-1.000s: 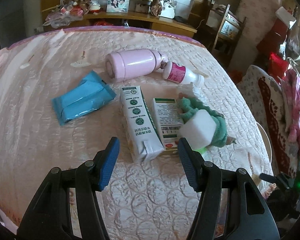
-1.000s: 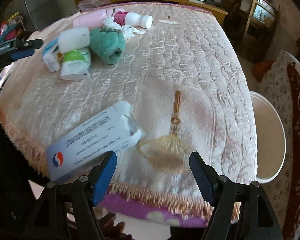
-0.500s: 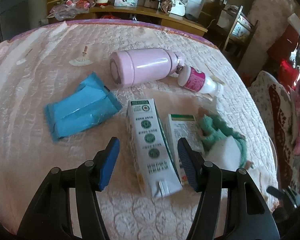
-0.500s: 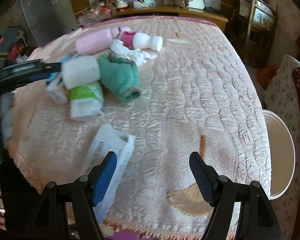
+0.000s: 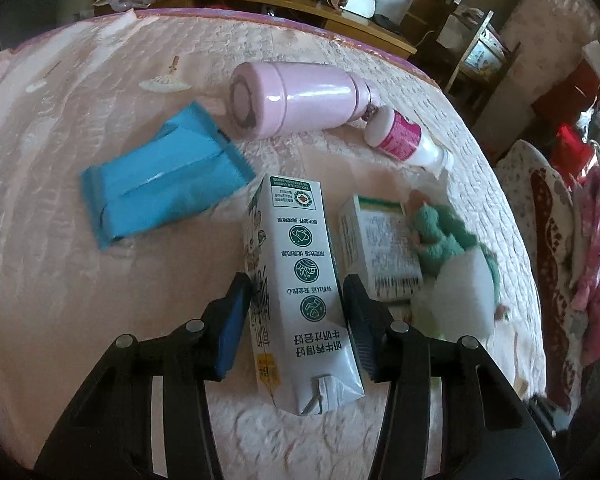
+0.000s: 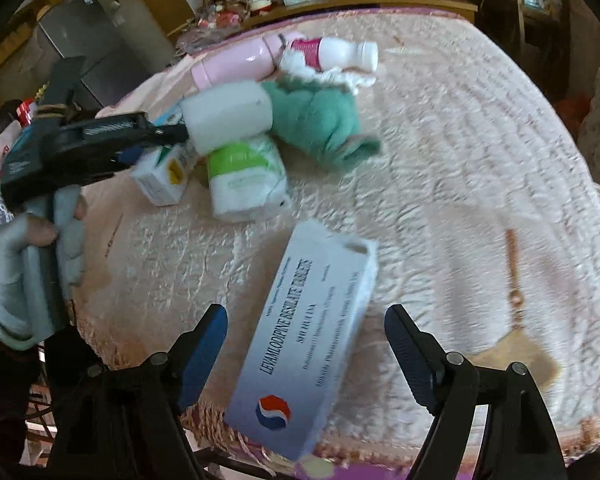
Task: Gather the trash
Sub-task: 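Grasp the white milk carton with the left tool while the right tool grasps the medicine box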
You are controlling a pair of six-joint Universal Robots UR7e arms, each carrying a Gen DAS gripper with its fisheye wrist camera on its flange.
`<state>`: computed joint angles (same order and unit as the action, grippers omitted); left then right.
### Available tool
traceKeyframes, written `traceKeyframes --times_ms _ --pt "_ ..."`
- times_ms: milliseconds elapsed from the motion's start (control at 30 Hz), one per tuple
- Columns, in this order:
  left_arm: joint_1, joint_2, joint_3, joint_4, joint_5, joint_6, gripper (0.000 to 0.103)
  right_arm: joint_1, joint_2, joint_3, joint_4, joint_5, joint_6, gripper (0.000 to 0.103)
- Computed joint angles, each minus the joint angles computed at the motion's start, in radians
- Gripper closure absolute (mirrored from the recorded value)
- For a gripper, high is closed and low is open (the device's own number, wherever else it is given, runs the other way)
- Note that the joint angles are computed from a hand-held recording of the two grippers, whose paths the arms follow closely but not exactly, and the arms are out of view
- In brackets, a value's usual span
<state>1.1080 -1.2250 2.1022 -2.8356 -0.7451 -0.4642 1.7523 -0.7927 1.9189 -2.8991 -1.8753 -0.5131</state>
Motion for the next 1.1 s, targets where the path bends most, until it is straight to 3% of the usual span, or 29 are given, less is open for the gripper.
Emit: traceKeyframes --times_ms 33,100,600,1100 --pt "-0.006 -0.011 0.014 -0.001 0.000 -0.001 0.057 0.005 0.005 0.006 -0.019 -0.016 -0.019 0.027" --pt "-0.022 -0.036 0.047 -0.001 0.003 -0.010 0.057 0.011 0.010 0.016 -0.053 -0.030 -0.039 0.046" --pt "-0.182 -0.103 0.190 -0.001 -0.007 -0.049 0.058 -0.011 -0.085 0.040 -0.063 0.037 -0.043 0.049" --pt "-0.248 -0.012 0.129 -0.014 -0.059 0.011 0.058 -0.021 -0.147 0.046 -0.086 0.058 -0.056 0.050"
